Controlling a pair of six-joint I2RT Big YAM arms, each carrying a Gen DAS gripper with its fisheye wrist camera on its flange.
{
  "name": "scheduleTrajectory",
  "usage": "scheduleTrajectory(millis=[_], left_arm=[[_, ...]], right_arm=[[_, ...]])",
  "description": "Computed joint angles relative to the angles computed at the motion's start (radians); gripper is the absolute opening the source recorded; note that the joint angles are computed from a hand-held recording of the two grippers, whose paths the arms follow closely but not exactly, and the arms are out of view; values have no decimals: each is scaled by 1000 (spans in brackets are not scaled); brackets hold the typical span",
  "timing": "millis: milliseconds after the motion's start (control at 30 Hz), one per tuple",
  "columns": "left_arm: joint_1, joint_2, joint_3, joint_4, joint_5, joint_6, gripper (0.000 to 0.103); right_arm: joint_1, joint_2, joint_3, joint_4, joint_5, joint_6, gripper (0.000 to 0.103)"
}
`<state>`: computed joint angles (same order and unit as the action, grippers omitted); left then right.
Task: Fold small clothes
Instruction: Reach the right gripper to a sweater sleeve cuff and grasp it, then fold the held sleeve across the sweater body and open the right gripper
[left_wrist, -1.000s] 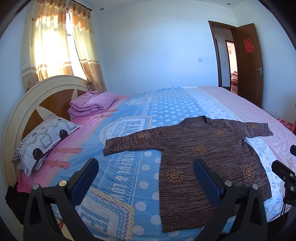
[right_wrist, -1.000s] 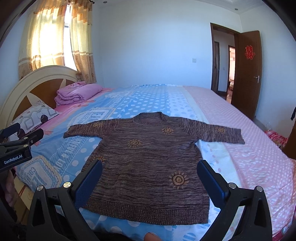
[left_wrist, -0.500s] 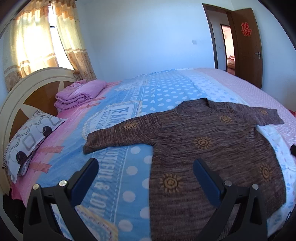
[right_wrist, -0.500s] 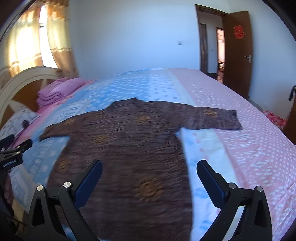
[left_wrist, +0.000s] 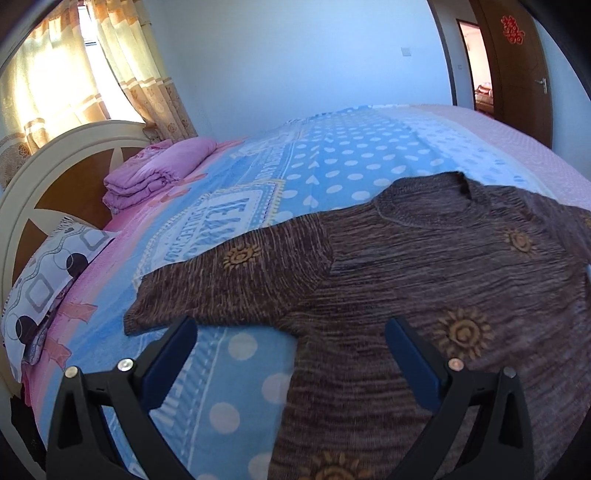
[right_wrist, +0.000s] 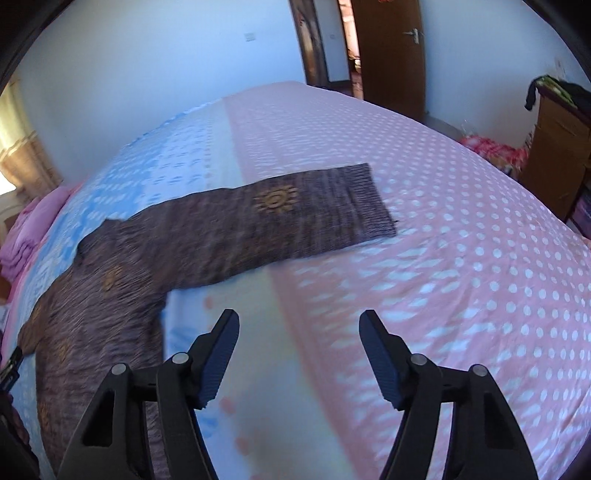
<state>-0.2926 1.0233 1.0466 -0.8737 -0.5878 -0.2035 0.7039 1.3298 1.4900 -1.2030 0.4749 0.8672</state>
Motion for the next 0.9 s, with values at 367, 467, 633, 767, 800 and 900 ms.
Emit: scheduleTrajectory(millis=[367, 467, 633, 767, 800, 900], left_arm=[[85, 158, 59, 41, -33, 5, 103], [109, 184, 73, 28, -25, -18, 103], [140, 209, 79, 9, 13, -52, 103], [141, 217, 72, 7, 25, -55, 103], [142, 221, 74, 4, 32, -56, 103], [143, 223, 75, 6, 39, -55, 103]], right_arm=[[-239, 68, 36, 52, -109, -89, 51], [-283, 102, 64, 66, -121, -109, 51], [-340, 141, 91, 109, -174, -122, 50], [-370, 163, 100, 166, -252, -129, 50], [-372, 170, 106, 169, -260, -133, 44], [-363, 216, 162, 134, -268, -182, 11]])
